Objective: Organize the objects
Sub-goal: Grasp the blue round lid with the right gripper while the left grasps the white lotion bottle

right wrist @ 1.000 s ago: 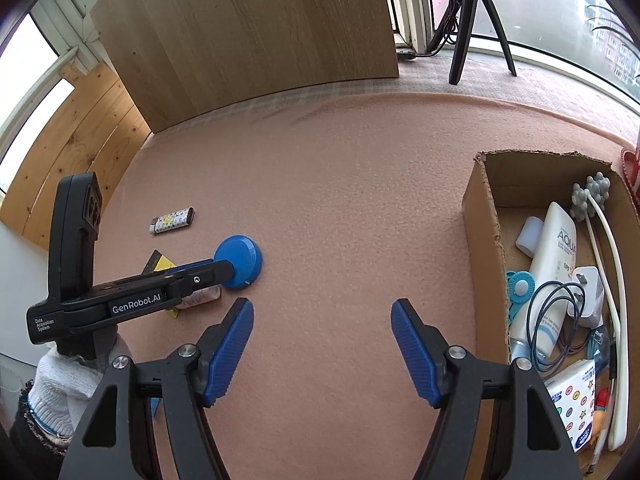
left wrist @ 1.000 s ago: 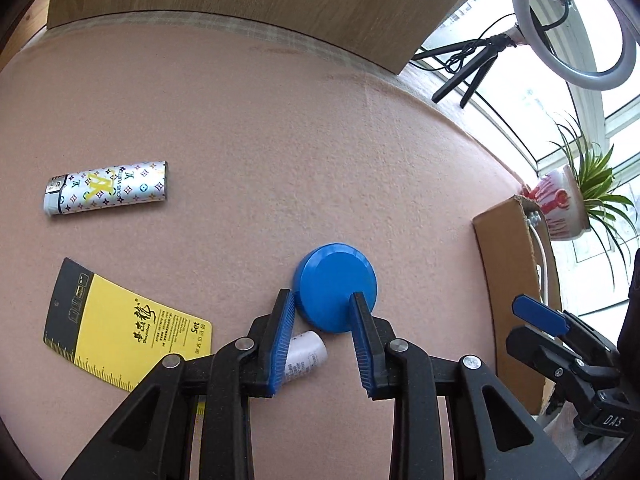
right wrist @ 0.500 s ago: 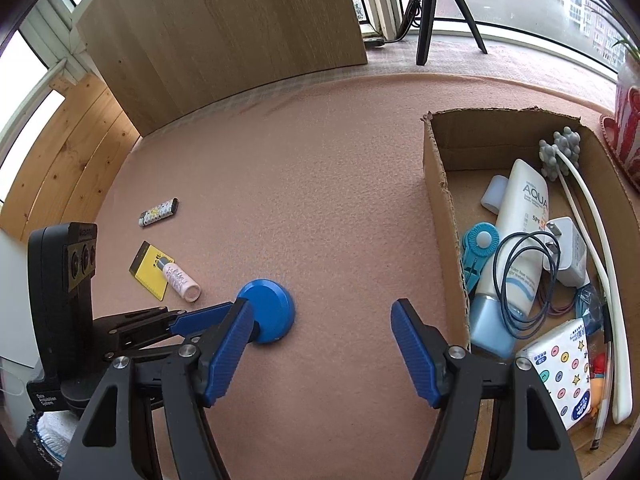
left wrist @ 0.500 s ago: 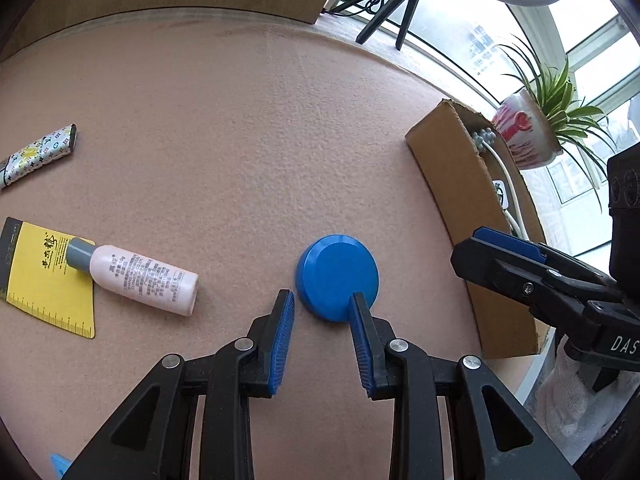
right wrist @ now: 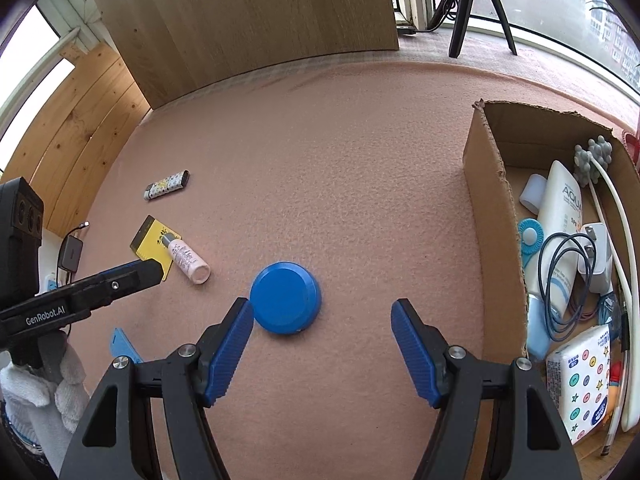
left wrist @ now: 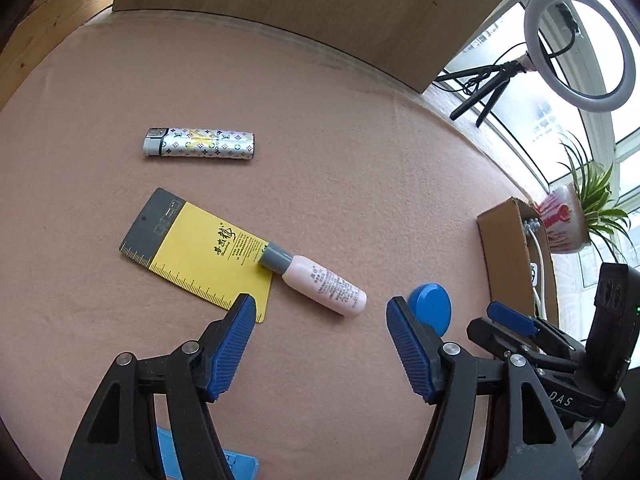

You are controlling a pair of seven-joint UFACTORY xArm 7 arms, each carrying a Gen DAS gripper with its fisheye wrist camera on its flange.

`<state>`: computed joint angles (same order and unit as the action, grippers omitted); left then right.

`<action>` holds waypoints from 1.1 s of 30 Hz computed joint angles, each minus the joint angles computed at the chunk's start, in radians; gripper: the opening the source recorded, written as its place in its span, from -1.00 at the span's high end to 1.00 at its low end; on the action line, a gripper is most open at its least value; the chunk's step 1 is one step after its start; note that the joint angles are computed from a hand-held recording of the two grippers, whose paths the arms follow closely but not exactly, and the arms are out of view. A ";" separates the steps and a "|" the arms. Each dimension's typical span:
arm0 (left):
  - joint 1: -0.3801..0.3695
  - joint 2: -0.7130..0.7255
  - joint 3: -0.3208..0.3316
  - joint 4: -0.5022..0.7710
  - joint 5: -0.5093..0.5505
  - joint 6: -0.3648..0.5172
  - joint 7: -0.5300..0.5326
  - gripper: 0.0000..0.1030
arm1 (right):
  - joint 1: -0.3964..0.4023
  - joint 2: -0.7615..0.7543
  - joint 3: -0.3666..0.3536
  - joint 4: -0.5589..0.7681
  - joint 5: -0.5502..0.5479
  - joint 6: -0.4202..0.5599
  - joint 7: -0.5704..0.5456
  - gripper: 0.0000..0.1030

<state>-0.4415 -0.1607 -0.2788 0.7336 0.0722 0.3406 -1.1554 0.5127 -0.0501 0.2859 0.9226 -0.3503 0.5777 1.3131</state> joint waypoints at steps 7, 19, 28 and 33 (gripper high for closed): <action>-0.012 0.068 0.030 0.026 -0.078 -0.026 0.093 -0.21 | 0.027 0.064 -0.005 0.062 -0.010 0.041 -0.033 -0.32; -0.059 0.233 0.039 0.243 0.109 0.134 0.113 0.11 | 0.052 0.098 -0.024 0.092 -0.021 0.065 -0.032 -0.32; -0.078 0.223 0.049 0.237 0.176 0.172 0.103 0.55 | 0.068 0.145 -0.036 0.139 -0.039 0.104 -0.063 -0.32; -0.075 0.188 0.043 0.189 0.184 0.152 0.105 0.56 | 0.089 0.188 -0.043 0.192 -0.059 0.149 -0.089 -0.32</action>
<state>-0.5169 0.0278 -0.2353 0.9225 0.2565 0.4931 -1.0501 0.6012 0.1381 0.2430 1.1145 -0.4095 0.7270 1.2241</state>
